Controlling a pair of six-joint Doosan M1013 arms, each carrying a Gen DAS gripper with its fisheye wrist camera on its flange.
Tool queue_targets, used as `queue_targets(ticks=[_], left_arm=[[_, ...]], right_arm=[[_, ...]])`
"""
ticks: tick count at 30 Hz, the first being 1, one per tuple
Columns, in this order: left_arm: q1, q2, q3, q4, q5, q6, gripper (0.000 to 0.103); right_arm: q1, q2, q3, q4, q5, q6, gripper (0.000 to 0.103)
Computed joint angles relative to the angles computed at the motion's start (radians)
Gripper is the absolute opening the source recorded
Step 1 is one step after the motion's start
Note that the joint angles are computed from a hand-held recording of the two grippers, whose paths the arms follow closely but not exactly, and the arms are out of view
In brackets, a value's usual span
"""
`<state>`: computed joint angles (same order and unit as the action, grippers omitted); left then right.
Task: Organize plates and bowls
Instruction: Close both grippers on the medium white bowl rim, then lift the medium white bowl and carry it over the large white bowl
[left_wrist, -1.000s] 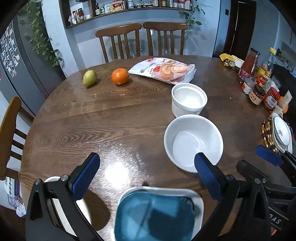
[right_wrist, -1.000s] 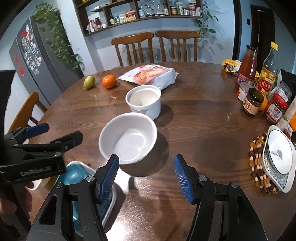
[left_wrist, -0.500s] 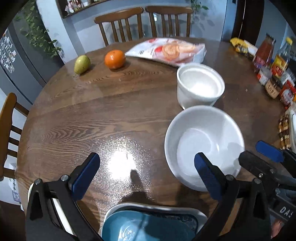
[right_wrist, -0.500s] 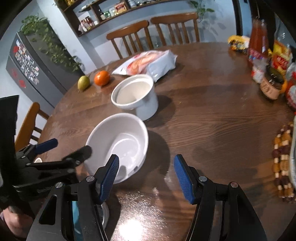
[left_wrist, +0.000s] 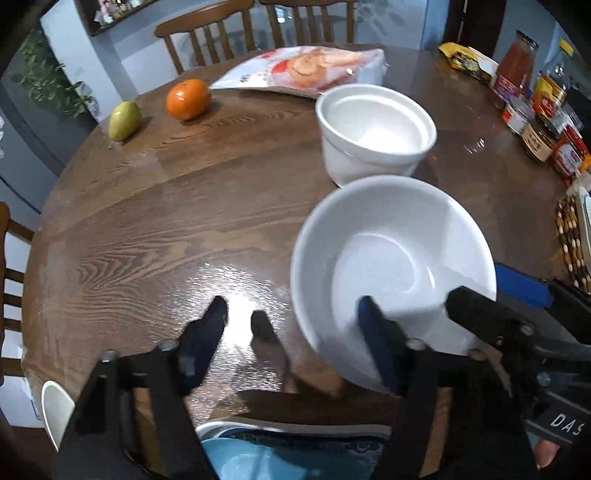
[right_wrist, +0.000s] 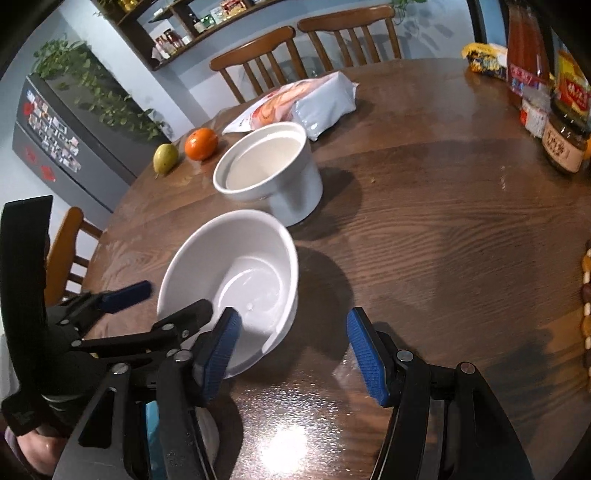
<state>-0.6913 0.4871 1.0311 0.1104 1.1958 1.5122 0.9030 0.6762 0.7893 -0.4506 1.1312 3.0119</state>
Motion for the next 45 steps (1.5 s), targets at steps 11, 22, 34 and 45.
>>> queue_targets(ticks=[11,22,34,45], left_arm=[[-0.003,0.005,-0.002,-0.073,0.026,0.064,0.025],[-0.001,-0.006,0.008,-0.088,0.007,0.075,0.020],[-0.008,-0.039,0.031,-0.080,-0.048,0.071,0.020],[-0.013,-0.085,0.070,-0.074,-0.096,0.062,0.020]], right_arm=[[-0.008,-0.014,0.044,0.050,-0.101,-0.001,0.033],[-0.004,0.001,0.014,0.036,-0.051,-0.013,0.021],[0.022,-0.002,-0.007,-0.064,-0.007,0.017,0.020],[0.041,-0.007,-0.018,-0.113,-0.006,0.035,0.020]])
